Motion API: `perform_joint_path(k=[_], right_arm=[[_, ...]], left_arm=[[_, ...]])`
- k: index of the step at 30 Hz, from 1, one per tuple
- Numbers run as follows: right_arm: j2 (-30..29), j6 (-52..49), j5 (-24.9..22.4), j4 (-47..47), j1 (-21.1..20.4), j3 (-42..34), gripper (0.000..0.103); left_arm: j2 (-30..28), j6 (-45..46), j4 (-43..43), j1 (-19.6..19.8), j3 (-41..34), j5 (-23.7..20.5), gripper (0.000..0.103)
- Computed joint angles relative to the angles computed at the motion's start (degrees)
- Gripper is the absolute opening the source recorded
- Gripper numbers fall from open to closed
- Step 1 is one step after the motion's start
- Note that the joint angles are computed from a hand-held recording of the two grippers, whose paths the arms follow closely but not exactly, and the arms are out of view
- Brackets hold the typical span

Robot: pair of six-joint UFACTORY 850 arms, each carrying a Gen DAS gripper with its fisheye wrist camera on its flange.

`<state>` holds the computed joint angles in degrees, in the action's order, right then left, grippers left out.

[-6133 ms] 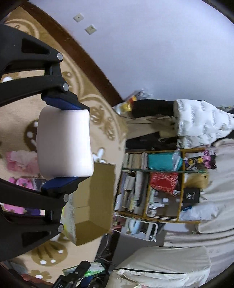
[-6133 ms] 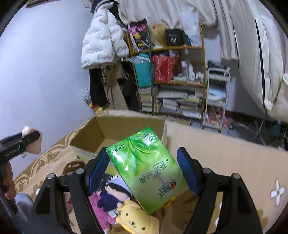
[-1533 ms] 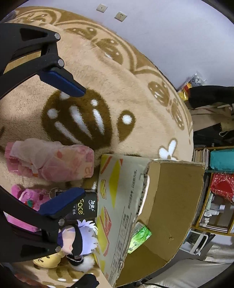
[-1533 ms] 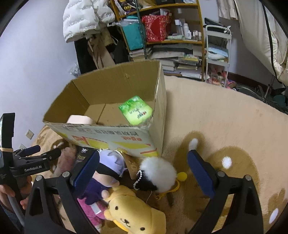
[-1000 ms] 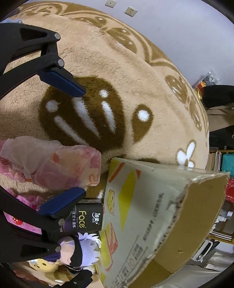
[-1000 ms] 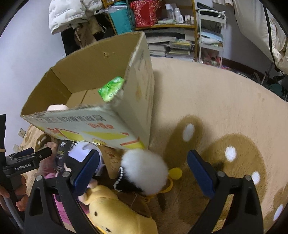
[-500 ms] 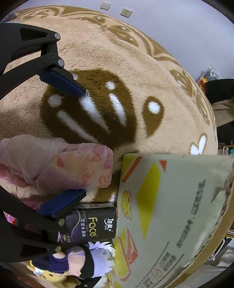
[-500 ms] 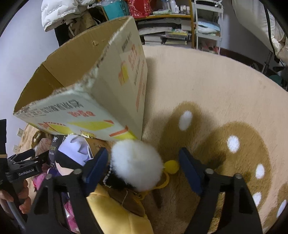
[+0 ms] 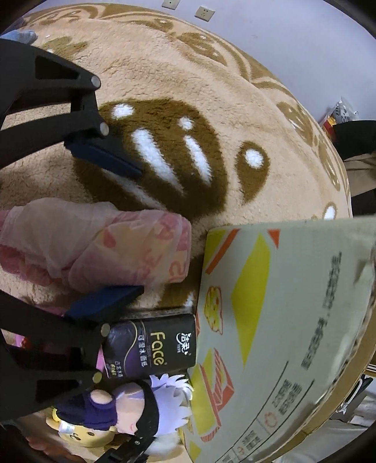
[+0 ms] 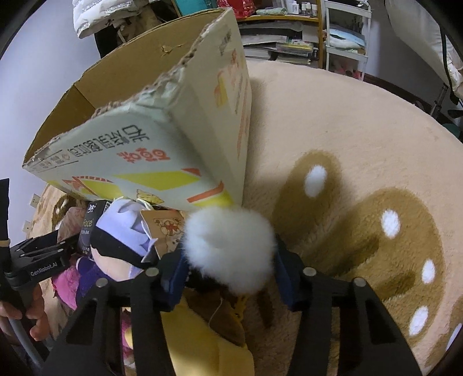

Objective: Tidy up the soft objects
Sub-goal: 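Grasp the pink plastic-wrapped plush with the left tool while the right tool grasps the white pompom, then lift the wrapped plush with the left tool while the right tool carries the pompom over the box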

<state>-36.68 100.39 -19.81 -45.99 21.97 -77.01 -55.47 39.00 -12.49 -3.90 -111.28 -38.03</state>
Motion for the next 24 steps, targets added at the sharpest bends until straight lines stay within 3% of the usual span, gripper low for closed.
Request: perform_joint_path(k=[6, 18, 22, 24], right_arm=[[0.11, -0.02, -0.36, -0.05, 0.49, -0.28, 0.051], [2.19, 9.25, -1.19, -10.03, 1.98, 0.61, 0.051], [3.02, 11.91, -0.91, -13.06, 1.75, 1.38, 0.051], [3.44, 13.39, -1.02, -14.25, 2.02, 1.74, 0.051]], left_arm=[[1.70, 2.22, -1.88, 0.12, 2.39, 0.82, 0.045], [4.12, 1.54, -2.03, 0.73, 5.48, 2.94, 0.043], [6.89, 1.75, 0.71, 0.35, 9.50, 7.65, 0.042], [7.52, 3.20, -0.70, 0.55, 10.12, 7.74, 0.036]])
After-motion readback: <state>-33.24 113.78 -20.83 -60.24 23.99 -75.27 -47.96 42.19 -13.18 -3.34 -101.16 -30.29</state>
